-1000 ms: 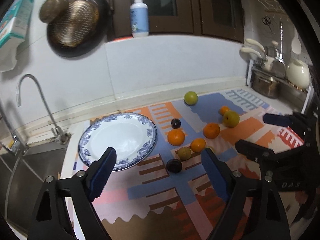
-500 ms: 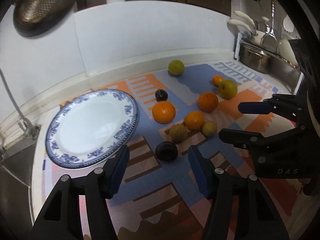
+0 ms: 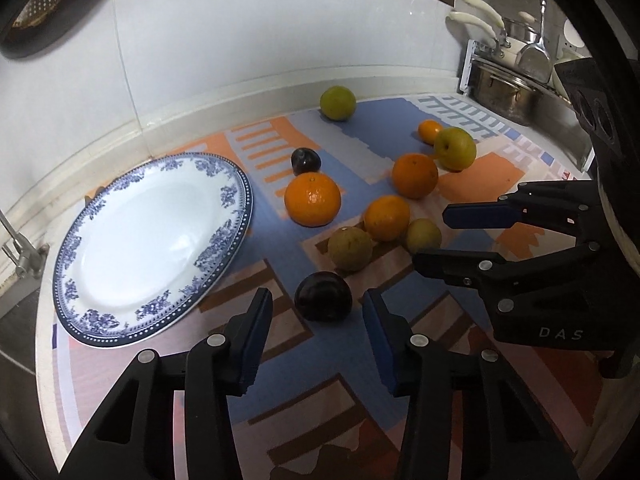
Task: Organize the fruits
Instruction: 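Reach the left gripper to the dark plum while the right gripper reaches the small yellow fruit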
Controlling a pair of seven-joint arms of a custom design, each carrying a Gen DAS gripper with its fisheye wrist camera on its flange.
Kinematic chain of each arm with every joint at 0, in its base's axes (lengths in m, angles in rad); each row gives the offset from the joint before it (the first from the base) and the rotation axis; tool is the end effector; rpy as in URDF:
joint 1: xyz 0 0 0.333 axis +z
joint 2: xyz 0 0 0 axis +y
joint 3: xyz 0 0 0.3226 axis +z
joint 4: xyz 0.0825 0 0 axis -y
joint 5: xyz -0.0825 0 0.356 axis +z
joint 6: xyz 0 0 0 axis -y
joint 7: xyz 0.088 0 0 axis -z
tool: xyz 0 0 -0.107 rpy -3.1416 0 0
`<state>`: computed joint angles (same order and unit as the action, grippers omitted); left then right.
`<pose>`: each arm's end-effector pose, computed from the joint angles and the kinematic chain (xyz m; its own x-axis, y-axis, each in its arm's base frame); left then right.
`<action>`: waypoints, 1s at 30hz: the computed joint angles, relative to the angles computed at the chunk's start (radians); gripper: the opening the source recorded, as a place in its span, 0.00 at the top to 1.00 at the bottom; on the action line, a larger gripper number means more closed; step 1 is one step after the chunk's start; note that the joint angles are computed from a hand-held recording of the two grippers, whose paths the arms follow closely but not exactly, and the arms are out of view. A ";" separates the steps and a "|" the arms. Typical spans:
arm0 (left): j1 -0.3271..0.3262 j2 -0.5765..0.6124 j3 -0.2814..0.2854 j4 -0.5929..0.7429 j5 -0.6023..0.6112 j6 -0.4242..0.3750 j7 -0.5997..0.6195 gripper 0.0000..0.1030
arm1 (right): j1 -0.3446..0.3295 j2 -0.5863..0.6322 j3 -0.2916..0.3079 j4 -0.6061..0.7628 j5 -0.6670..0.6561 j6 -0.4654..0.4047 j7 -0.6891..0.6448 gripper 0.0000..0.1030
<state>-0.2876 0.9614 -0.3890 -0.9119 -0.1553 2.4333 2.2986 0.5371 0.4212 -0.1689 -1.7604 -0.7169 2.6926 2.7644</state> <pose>0.7111 -0.3787 0.4050 -0.8737 -0.4863 0.0098 -0.3693 0.6501 -0.6641 0.6119 0.2748 0.4021 -0.2026 -0.9787 -0.0334 -0.7406 0.1754 -0.6487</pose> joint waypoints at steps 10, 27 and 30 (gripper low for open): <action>-0.029 0.065 0.020 0.128 -0.004 -0.084 -0.080 0.67 | -0.015 0.027 -0.004 0.013 0.069 0.052 -0.053 0.65; -0.002 -0.002 0.004 0.009 -0.031 -0.010 -0.108 0.71 | 0.030 0.008 -0.054 -0.009 0.060 0.080 -0.014 0.71; 0.014 -0.036 -0.007 -0.043 -0.038 0.034 -0.108 0.71 | 0.033 -0.005 -0.054 -0.015 0.037 0.083 0.006 0.71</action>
